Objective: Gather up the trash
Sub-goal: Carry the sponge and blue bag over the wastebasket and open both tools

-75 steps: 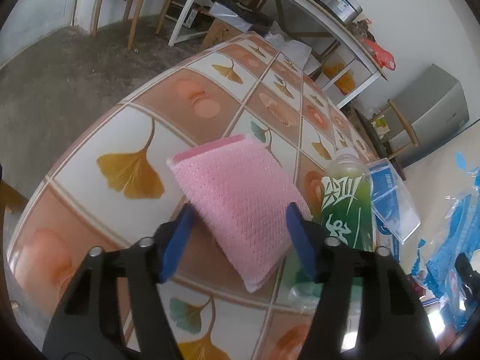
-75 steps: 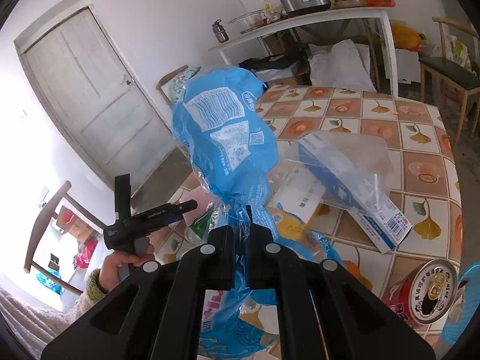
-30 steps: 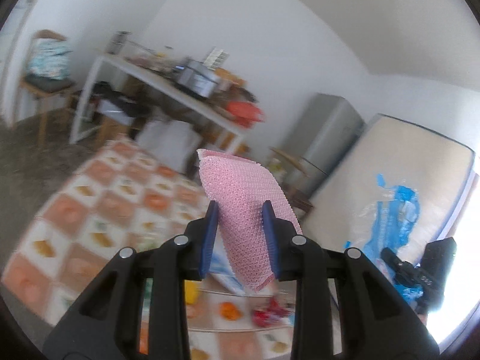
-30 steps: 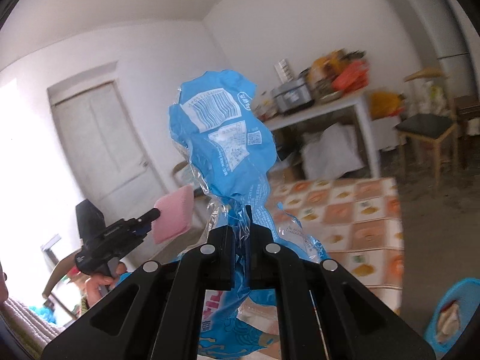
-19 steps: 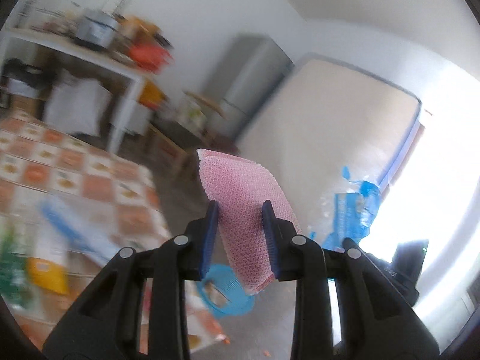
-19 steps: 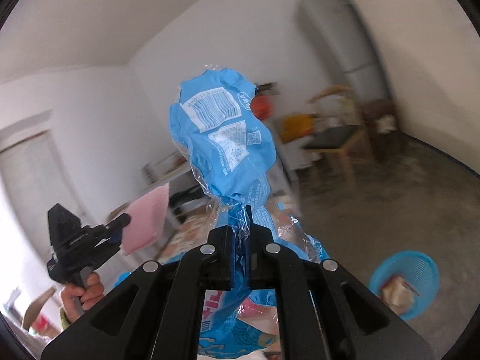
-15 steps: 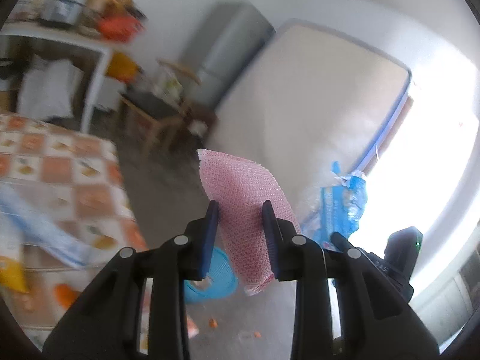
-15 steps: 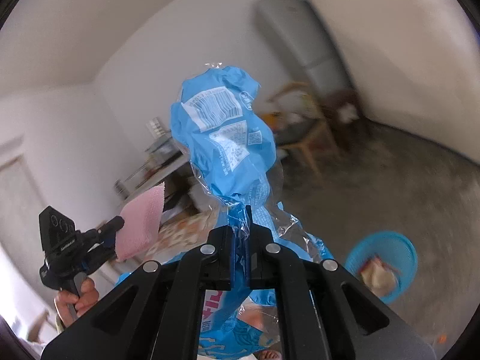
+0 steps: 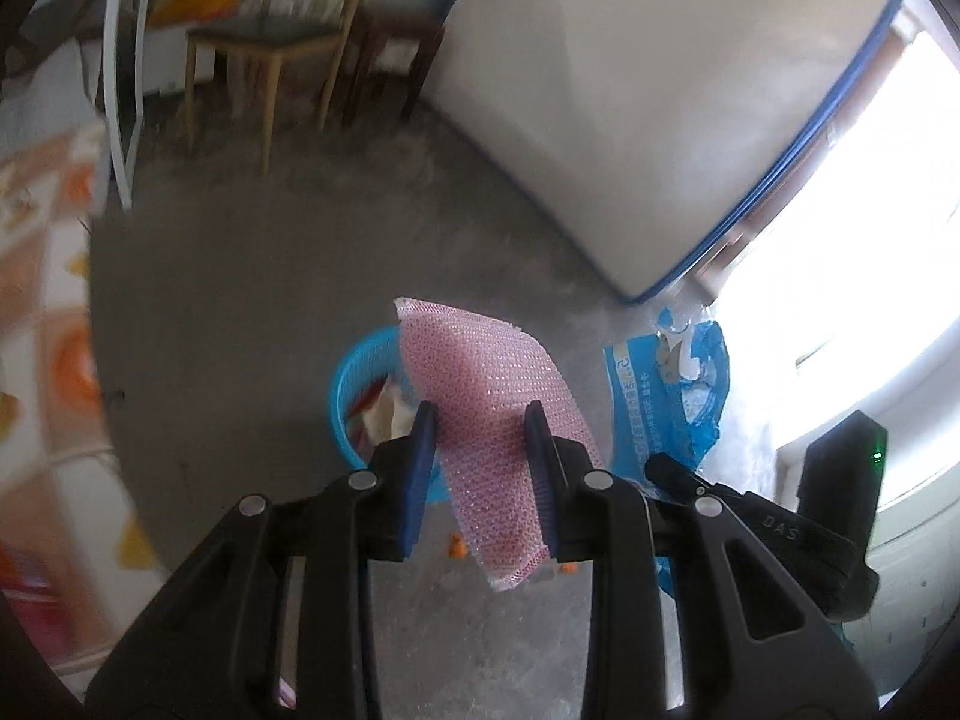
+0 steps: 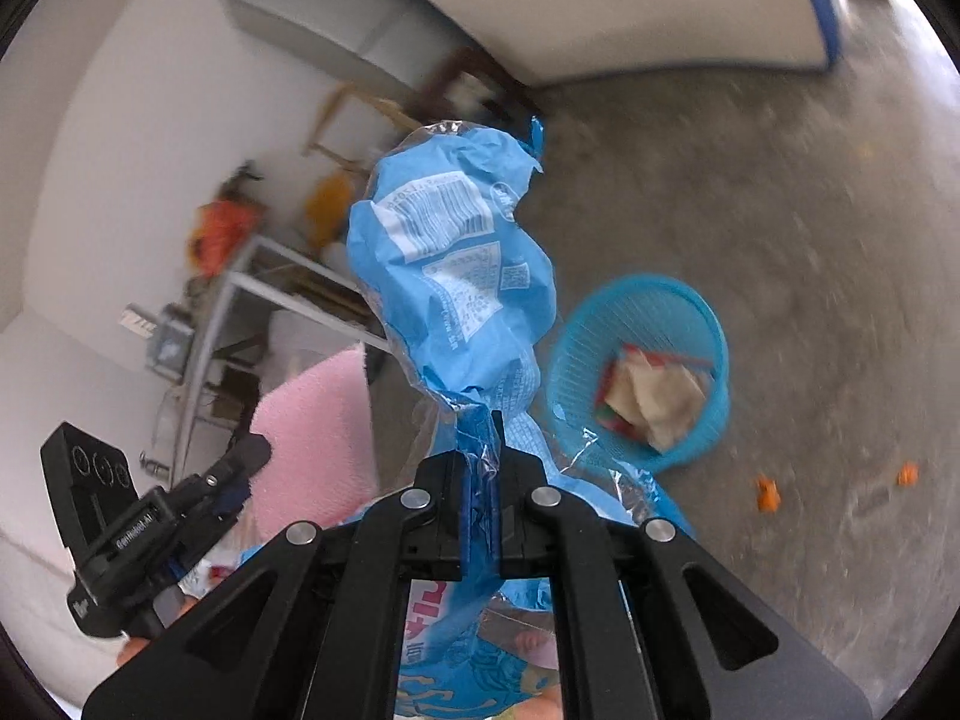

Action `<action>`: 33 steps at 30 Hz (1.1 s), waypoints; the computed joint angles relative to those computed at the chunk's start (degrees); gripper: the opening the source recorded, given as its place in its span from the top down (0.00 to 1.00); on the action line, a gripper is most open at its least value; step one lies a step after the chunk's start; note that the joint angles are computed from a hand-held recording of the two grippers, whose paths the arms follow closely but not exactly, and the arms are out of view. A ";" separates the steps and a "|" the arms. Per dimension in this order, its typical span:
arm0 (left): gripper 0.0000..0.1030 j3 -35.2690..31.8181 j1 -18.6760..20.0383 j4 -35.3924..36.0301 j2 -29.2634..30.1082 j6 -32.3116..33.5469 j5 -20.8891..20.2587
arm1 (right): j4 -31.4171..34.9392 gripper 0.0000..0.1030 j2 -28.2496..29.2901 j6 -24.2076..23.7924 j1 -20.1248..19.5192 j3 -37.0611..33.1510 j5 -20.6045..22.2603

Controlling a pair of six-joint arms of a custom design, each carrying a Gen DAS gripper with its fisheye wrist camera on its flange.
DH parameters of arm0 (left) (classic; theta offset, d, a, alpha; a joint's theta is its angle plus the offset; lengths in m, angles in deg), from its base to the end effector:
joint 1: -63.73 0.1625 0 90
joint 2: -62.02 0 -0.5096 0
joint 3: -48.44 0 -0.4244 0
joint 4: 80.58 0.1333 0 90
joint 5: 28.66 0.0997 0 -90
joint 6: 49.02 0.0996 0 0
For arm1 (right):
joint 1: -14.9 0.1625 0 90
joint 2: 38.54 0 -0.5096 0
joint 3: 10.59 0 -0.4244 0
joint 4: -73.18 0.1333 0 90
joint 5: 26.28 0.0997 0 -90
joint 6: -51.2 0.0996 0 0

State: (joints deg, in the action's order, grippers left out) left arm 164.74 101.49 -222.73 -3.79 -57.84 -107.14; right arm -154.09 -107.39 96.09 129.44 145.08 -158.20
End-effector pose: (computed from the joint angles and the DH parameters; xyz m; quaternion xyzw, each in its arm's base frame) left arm -0.3658 -0.4771 0.2053 0.3667 0.9248 -0.0634 0.0791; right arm 0.1970 -0.2707 0.2437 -0.2993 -0.8046 0.5114 0.0394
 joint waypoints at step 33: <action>0.28 -0.97 -0.07 2.29 -3.28 2.77 -5.89 | 23.55 0.38 7.81 -15.98 -30.72 -15.75 10.96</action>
